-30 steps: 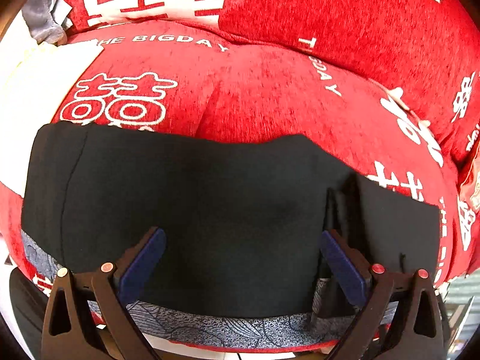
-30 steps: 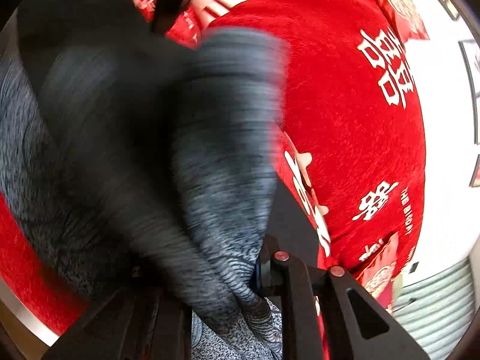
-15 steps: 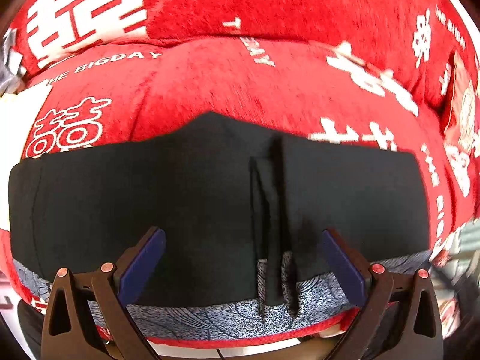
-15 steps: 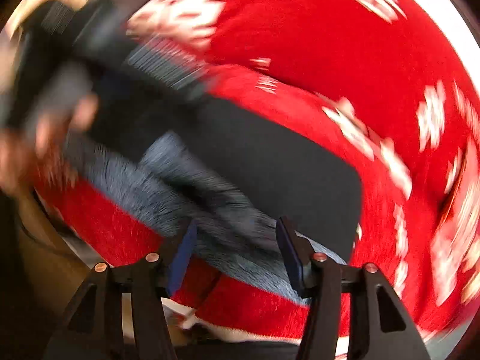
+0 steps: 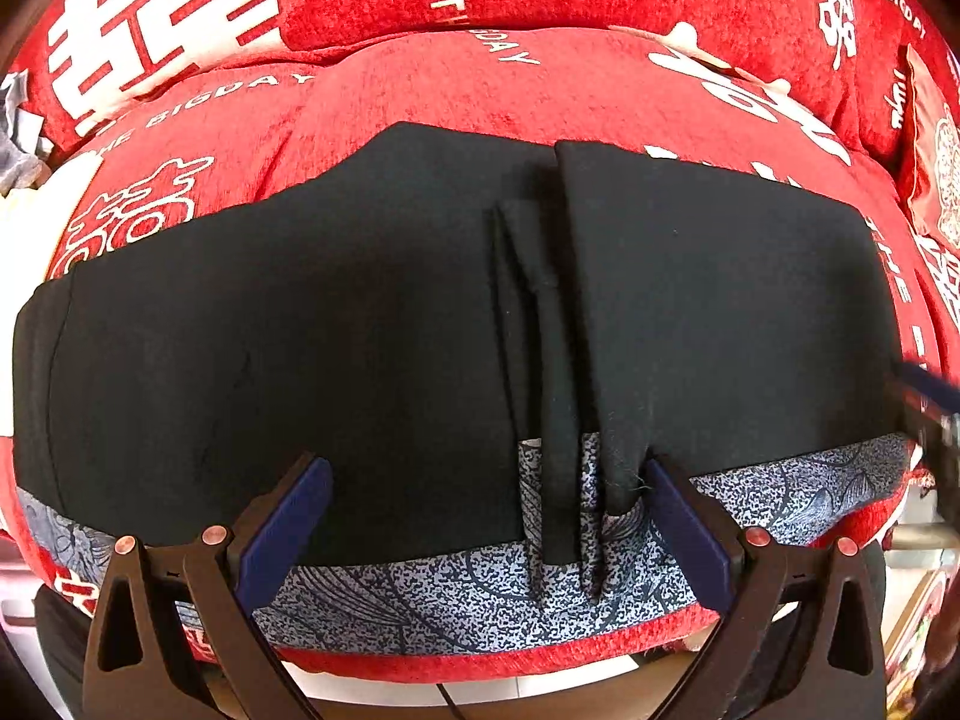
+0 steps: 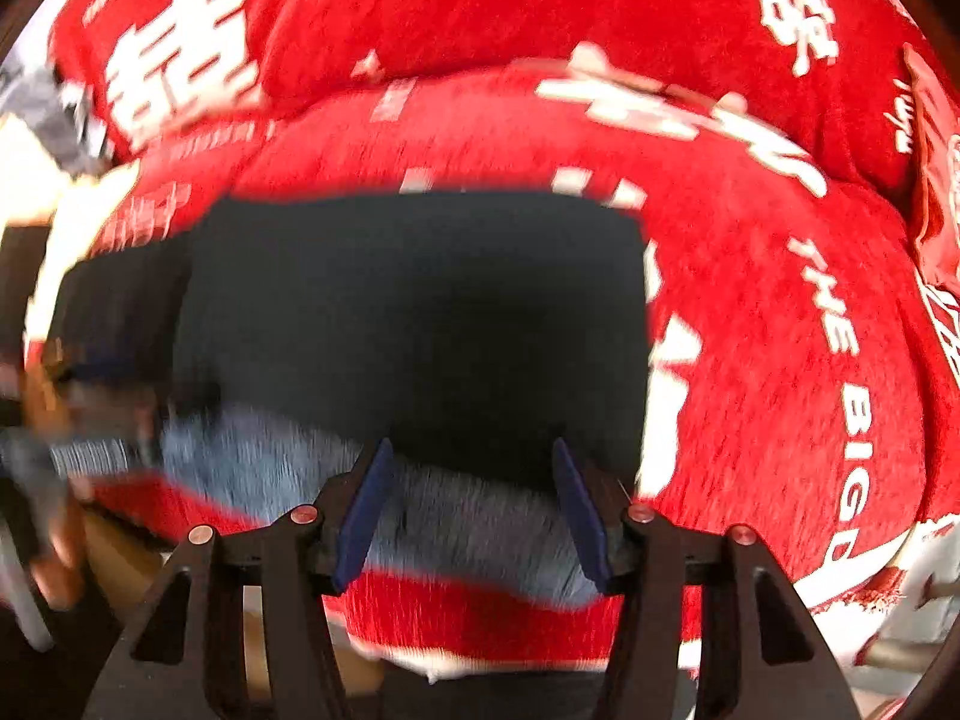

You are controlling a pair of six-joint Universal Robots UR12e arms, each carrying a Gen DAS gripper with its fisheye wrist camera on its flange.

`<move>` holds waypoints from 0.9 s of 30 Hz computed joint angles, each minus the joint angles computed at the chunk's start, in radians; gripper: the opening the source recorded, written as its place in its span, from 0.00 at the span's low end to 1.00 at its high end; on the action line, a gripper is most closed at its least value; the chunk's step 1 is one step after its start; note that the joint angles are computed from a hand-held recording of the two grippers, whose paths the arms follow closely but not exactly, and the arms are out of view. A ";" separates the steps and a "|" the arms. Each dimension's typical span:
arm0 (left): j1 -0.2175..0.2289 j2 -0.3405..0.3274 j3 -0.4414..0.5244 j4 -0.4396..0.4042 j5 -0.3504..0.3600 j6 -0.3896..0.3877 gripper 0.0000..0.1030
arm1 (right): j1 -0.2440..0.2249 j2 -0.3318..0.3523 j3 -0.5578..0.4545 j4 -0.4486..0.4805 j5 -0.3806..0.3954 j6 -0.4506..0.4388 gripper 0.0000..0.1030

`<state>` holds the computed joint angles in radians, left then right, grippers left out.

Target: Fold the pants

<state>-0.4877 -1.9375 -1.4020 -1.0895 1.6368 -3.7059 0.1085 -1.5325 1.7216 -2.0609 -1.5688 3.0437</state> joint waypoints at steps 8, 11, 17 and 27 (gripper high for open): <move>0.002 0.009 -0.022 0.029 -0.011 -0.015 1.00 | 0.041 0.155 -0.130 0.005 -0.129 -0.049 0.71; 0.004 0.009 -0.026 0.038 -0.013 -0.018 1.00 | 0.037 0.170 -0.152 0.033 -0.123 -0.007 0.74; 0.009 0.014 -0.036 0.049 -0.033 -0.013 1.00 | 0.068 0.108 -0.069 -0.011 -0.166 0.051 0.81; 0.001 0.043 -0.065 0.069 -0.022 0.009 1.00 | 0.113 -0.013 0.045 -0.096 -0.225 0.058 0.81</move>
